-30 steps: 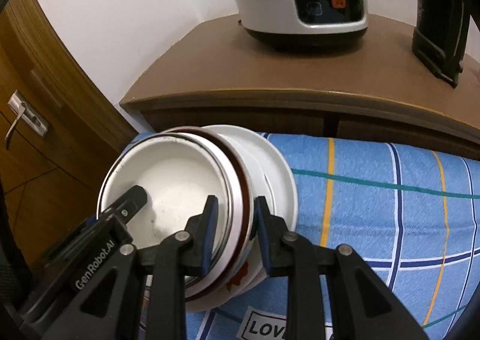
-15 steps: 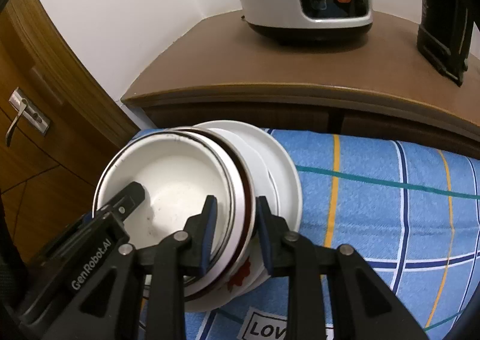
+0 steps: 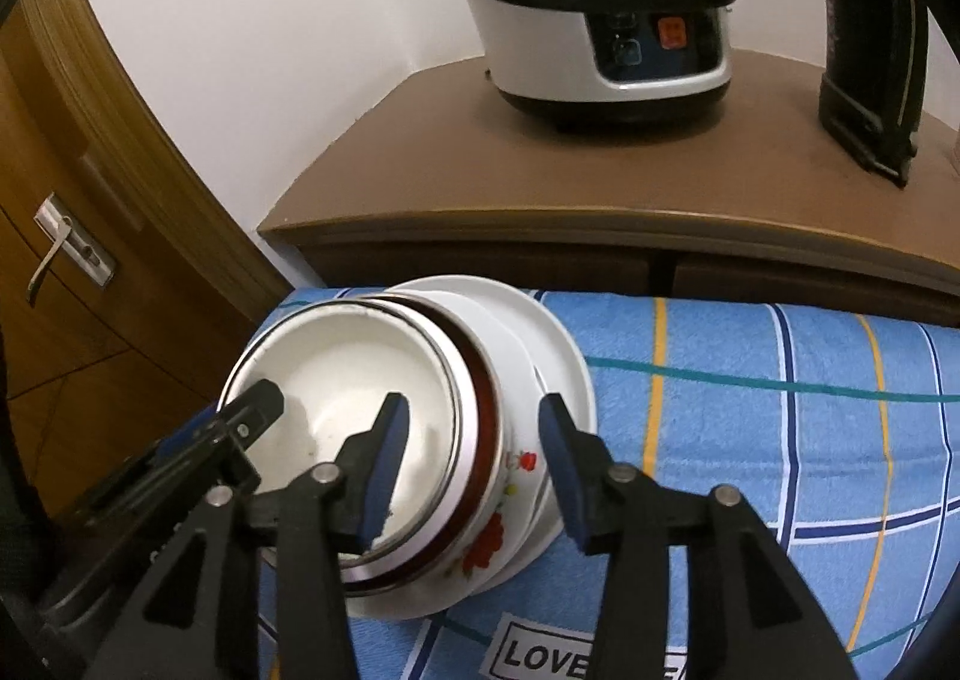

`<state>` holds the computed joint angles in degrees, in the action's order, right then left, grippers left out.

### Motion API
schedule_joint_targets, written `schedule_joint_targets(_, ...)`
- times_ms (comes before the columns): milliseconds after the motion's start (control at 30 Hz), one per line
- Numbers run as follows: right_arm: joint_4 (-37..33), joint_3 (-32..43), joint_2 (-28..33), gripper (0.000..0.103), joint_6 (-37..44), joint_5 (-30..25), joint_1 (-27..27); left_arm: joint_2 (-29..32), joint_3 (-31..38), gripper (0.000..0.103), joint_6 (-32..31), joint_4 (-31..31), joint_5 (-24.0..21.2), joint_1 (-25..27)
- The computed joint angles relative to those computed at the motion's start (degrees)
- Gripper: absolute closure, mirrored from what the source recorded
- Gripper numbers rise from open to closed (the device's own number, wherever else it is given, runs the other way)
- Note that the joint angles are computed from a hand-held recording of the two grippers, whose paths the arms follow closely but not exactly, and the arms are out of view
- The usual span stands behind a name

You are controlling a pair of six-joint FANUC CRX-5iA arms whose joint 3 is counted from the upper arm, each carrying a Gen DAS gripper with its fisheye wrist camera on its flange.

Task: Organize plates and bowls

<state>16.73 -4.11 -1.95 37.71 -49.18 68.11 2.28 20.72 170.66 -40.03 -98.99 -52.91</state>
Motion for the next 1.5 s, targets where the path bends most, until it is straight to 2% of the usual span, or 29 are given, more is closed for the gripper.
schedule_joint_targets(67,0.8,-0.6,-0.5,0.056,-0.9,0.3,0.4,0.4,0.7,0.062,-0.6,-0.4,-1.1,-0.4)
schedule_joint_targets(133,1.2,-0.8,-0.9,0.056,-1.4,0.0,0.7,0.7,1.3,0.049,-0.4,-1.1,-2.5,-0.8)
schedule_joint_targets(200,1.3,-1.1,-1.3,0.056,-1.6,-0.2,0.8,0.9,1.7,0.042,0.2,-2.0,-3.7,-1.3)
schedule_joint_targets(600,4.2,-4.3,-3.7,0.054,-5.2,1.1,1.9,1.3,1.4,0.042,-0.3,-2.0,-4.8,-1.8)
schedule_joint_targets(733,6.3,-6.4,-5.0,0.046,-7.2,2.5,2.2,1.1,0.8,0.041,-0.5,-1.2,-4.1,-1.5)
schedule_joint_targets(1000,7.6,-7.9,-5.9,0.045,-9.6,3.1,2.9,1.1,0.9,0.041,-2.3,-0.8,-4.1,-1.8)
schedule_joint_targets(1100,10.4,-9.3,-7.0,0.043,-11.7,3.3,3.6,1.5,1.6,0.041,-3.5,-1.1,-4.9,-2.4)
schedule_joint_targets(1300,15.9,-13.5,-10.2,0.035,-17.3,5.6,5.0,0.7,2.0,0.040,-1.7,-5.3,-6.5,-6.8)
schedule_joint_targets(1400,17.6,-15.2,-11.6,0.034,-19.3,6.7,5.7,0.2,1.8,0.034,0.1,-8.1,-7.6,-9.4)
schedule_joint_targets(1500,18.7,-16.1,-12.4,0.032,-20.5,6.8,6.5,-0.3,1.3,0.032,1.0,-8.4,-7.6,-10.0)
